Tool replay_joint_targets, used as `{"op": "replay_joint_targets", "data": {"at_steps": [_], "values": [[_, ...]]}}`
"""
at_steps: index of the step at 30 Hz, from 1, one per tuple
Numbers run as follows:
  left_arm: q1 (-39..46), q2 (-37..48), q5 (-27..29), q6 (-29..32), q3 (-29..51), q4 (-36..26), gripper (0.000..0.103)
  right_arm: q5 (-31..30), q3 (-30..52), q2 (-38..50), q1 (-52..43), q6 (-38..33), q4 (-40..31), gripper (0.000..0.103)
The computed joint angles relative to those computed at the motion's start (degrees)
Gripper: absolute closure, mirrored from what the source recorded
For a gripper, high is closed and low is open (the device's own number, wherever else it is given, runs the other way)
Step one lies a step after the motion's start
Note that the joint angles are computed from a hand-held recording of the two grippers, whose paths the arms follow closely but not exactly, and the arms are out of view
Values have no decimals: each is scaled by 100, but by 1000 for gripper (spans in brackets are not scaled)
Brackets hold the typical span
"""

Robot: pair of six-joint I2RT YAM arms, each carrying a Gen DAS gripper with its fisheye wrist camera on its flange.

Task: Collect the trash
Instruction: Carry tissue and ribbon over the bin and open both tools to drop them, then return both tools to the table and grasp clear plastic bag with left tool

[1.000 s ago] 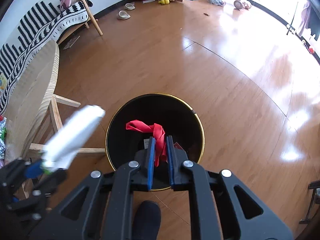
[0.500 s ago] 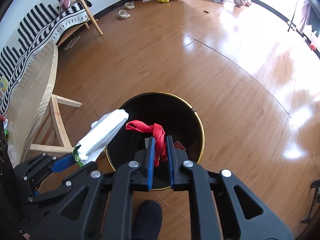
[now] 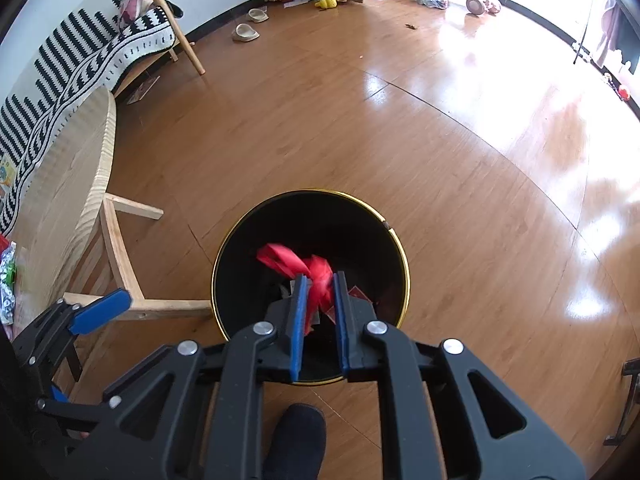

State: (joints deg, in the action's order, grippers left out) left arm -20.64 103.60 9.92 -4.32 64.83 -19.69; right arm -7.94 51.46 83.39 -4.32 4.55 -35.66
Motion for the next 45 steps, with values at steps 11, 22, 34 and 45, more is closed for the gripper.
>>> {"op": "replay_joint_targets", "data": {"at_steps": [11,22,34,45], "values": [[546,-1024,17,334,-473,-262,15,173,345,-362,687,512,-68,13],[3479,-2936,490,1458,-905,-1161,8,785,1757,422,3337,1680,-165,13],[8087,-2524,1566,3727,-215,-1851,8,1004,5605,3345,5827,1921,-968,13],[9781,-803,1647,4728,632,-1714,8,976,9124,5680,6718,1622,-2302,13]]}}
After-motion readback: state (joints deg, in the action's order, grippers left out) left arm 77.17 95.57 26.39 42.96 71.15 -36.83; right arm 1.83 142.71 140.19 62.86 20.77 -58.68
